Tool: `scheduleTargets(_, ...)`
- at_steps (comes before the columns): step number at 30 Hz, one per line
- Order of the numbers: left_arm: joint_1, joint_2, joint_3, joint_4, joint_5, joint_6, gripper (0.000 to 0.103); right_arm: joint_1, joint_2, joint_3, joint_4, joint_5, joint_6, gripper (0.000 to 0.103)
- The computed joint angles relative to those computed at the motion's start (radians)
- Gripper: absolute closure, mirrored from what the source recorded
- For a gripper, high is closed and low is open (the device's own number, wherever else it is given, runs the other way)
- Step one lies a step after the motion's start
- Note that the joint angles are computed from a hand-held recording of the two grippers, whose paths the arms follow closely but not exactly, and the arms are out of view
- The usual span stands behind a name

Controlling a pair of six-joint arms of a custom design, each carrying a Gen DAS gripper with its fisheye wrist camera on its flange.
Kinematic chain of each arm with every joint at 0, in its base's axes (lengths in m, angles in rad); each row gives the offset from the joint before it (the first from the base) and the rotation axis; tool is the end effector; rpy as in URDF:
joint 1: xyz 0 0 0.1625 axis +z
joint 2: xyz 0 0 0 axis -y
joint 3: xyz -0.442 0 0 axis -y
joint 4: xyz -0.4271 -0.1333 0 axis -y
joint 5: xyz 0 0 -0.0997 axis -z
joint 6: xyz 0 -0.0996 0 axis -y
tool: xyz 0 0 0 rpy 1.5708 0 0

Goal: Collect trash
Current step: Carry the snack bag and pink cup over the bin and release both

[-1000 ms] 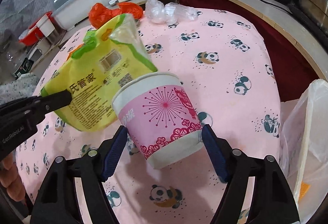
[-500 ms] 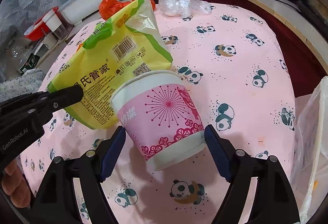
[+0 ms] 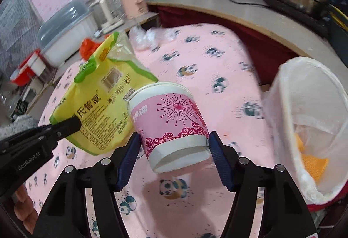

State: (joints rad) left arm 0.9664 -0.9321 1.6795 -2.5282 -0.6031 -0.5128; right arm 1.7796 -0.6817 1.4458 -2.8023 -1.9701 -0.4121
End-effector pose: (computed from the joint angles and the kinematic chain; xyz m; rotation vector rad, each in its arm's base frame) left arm -0.2127 -0.6869 0.1926 -0.0218 2.2913 -0.8417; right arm 0.2546 -0.7453 0.1085 0.6865 -2.5566 0.5719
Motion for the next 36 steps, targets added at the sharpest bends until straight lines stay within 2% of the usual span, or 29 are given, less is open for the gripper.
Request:
scheduleTargets(7,-0.040,0.065,-0.065,-0.037,-0.021,0.085,0.096,-0.014,-0.068,0.059,-0.148,-0.034,0.019,0.041)
scheduleTargets(13,-0.070,0.140,-0.148,-0.062,-0.068,0.169,0.096,-0.044,-0.130,0.091,-0.237,-0.060,0.036,0.041)
scheduleTargets(19,-0.090,0.231,-0.244,-0.063,-0.137,0.245,0.096,-0.090,-0.187,0.111,-0.283,-0.096,0.070,0.041)
scheduleTargets(25,-0.084,0.327,-0.361,-0.024,-0.257,0.305,0.095,-0.131,-0.224,0.119,-0.309,-0.138,0.103,0.041)
scheduleTargets(31,-0.074,0.387,-0.430,-0.041,-0.313,0.348,0.082,-0.159,-0.234,0.113,-0.313,-0.145,0.122,0.040)
scheduleTargets(33,-0.074,0.400,-0.444,-0.046,-0.307,0.355,0.073,-0.162,-0.230,0.108,-0.319,-0.152,0.121,0.040)
scheduleTargets(35,-0.074,0.405,-0.446,-0.066,-0.300,0.367,0.058,-0.164,-0.225,0.101,-0.324,-0.154,0.123,0.040)
scheduleTargets(36,-0.075,0.406,-0.445,-0.072,-0.291,0.373,0.056,-0.165,-0.225,0.102,-0.325,-0.152,0.127,0.040)
